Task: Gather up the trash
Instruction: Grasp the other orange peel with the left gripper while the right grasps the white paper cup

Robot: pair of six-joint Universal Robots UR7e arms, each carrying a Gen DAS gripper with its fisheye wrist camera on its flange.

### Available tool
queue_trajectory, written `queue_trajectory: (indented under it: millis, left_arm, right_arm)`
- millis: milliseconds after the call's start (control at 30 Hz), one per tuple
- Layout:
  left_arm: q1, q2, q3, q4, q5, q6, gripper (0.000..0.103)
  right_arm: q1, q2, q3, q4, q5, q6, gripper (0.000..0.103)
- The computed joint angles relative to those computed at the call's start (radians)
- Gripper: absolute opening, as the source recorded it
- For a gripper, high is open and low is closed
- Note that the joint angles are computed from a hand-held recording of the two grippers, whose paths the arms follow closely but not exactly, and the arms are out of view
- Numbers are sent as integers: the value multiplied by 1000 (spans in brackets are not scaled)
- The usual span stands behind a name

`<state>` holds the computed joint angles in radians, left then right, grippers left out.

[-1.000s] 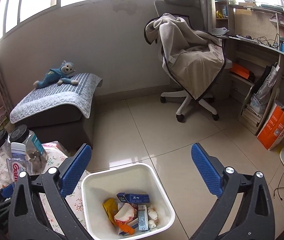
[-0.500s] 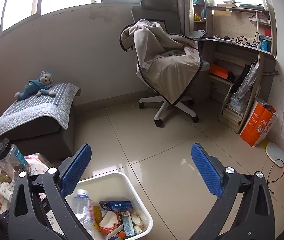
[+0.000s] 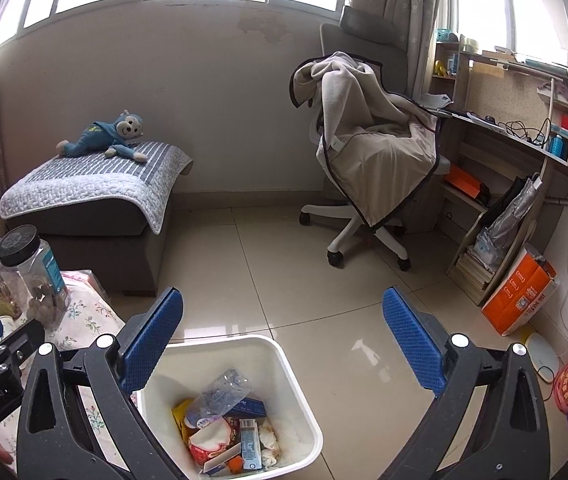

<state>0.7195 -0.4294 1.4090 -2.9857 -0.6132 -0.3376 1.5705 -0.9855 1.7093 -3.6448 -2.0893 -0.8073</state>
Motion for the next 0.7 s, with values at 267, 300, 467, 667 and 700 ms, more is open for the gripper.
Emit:
queue_trajectory:
  millis: [267, 300, 467, 667, 700]
  left_arm:
    - [7, -64, 89, -15, 99, -23, 85]
    - [8, -72, 103, -22, 111, -28, 86]
    - [25, -118, 154, 5, 149, -78, 88]
    - [50, -179, 209, 71, 197, -156, 90]
    - [58, -193, 220, 105, 210, -187, 90]
  right_arm:
    - [43, 42, 12, -7, -1, -36, 96]
    - [49, 49, 13, -8, -2, -40, 96]
    - [78, 85, 7, 2, -6, -53, 96]
    - [109, 127, -6, 34, -10, -27, 96]
    - [113, 133, -8, 48, -9, -18, 96]
